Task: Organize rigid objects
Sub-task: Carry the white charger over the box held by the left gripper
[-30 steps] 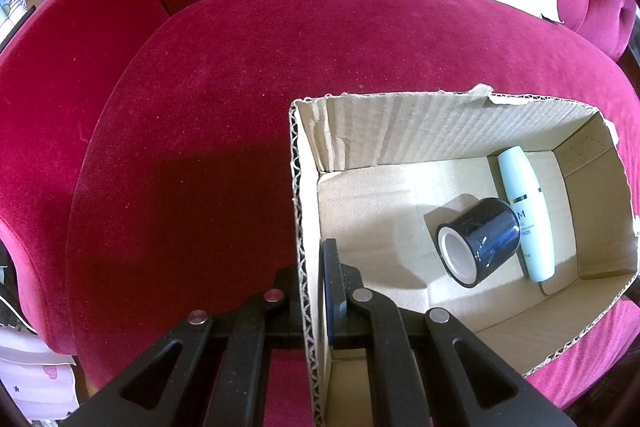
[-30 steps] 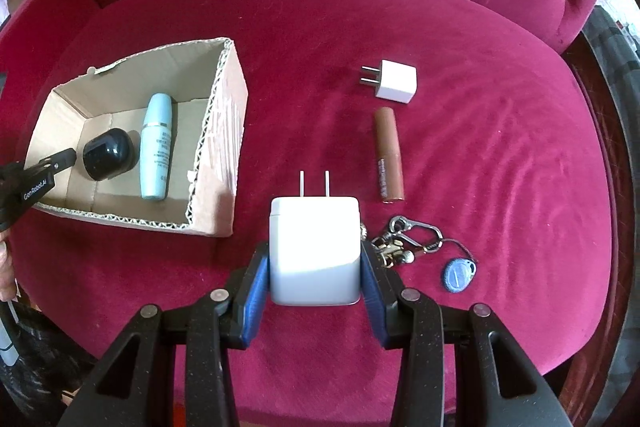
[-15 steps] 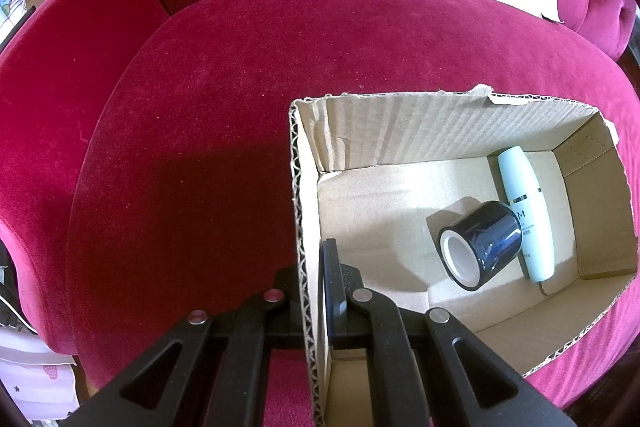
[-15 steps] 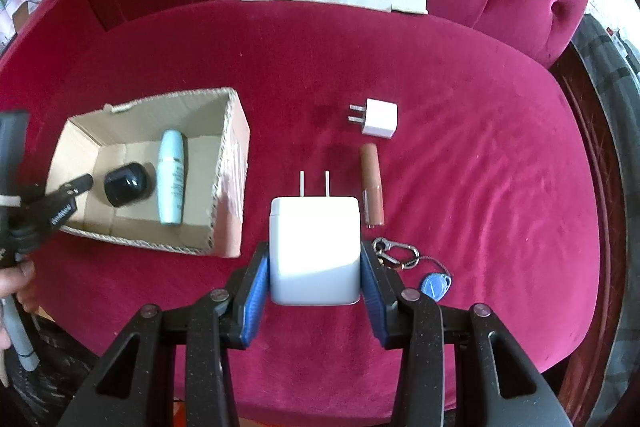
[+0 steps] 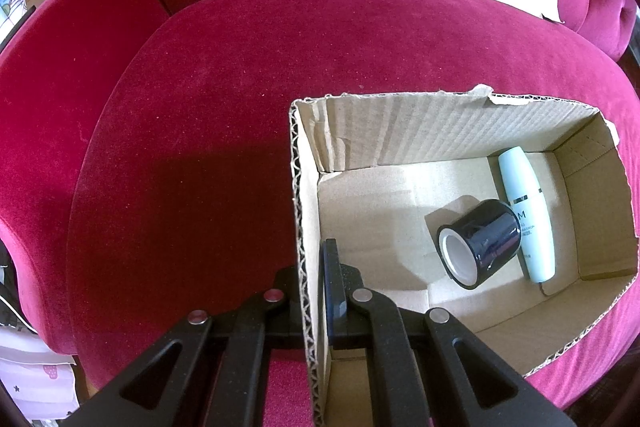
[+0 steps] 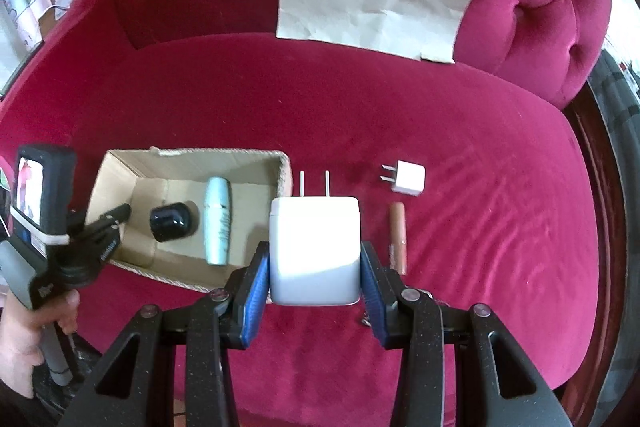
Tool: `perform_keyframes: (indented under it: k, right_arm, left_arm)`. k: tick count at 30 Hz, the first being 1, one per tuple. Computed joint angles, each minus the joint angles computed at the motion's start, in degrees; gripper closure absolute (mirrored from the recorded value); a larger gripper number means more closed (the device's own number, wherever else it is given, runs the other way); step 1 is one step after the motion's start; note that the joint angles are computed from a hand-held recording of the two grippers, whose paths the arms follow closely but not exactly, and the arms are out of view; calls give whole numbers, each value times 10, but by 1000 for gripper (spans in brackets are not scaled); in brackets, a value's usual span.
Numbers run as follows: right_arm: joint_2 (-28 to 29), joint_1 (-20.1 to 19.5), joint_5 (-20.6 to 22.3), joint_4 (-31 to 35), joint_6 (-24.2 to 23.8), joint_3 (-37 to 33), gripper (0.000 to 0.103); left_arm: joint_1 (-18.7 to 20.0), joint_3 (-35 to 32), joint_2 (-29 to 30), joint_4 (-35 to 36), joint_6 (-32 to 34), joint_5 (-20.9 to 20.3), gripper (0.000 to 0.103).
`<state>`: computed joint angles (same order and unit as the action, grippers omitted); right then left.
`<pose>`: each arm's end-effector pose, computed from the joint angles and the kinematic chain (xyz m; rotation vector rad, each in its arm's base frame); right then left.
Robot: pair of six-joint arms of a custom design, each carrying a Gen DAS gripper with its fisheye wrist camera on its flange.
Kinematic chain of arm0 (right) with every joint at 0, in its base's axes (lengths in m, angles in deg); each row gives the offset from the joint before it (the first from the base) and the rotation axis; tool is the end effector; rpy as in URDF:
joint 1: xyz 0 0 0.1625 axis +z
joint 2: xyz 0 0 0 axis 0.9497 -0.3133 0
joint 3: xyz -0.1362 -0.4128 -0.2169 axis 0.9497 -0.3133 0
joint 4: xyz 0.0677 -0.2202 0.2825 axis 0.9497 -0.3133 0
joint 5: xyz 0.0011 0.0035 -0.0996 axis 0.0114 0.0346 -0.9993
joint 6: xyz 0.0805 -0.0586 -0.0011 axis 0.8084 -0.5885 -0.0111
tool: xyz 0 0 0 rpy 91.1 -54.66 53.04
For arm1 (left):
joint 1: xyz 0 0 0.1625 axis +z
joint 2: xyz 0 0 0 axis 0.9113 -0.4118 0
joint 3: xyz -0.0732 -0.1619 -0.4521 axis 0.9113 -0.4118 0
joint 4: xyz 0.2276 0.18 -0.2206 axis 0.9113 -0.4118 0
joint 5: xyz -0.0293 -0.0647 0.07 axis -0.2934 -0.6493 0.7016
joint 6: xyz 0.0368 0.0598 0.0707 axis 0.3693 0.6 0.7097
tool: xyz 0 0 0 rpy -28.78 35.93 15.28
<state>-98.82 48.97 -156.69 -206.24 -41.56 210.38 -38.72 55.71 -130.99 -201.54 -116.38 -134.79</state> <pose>0.2767 -0.3519 0.2858 0.3720 -2.2954 0.4262 -0.2696 -0.3586 0.1661 0.2425 2.2264 -0.3889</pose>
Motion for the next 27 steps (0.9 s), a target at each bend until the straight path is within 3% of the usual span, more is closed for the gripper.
perform_keyframes:
  k: [27]
  right_arm:
    - [109, 16, 53, -59, -43, -27, 58]
  left_arm:
    - [-1, -2, 0, 2, 0, 0, 99]
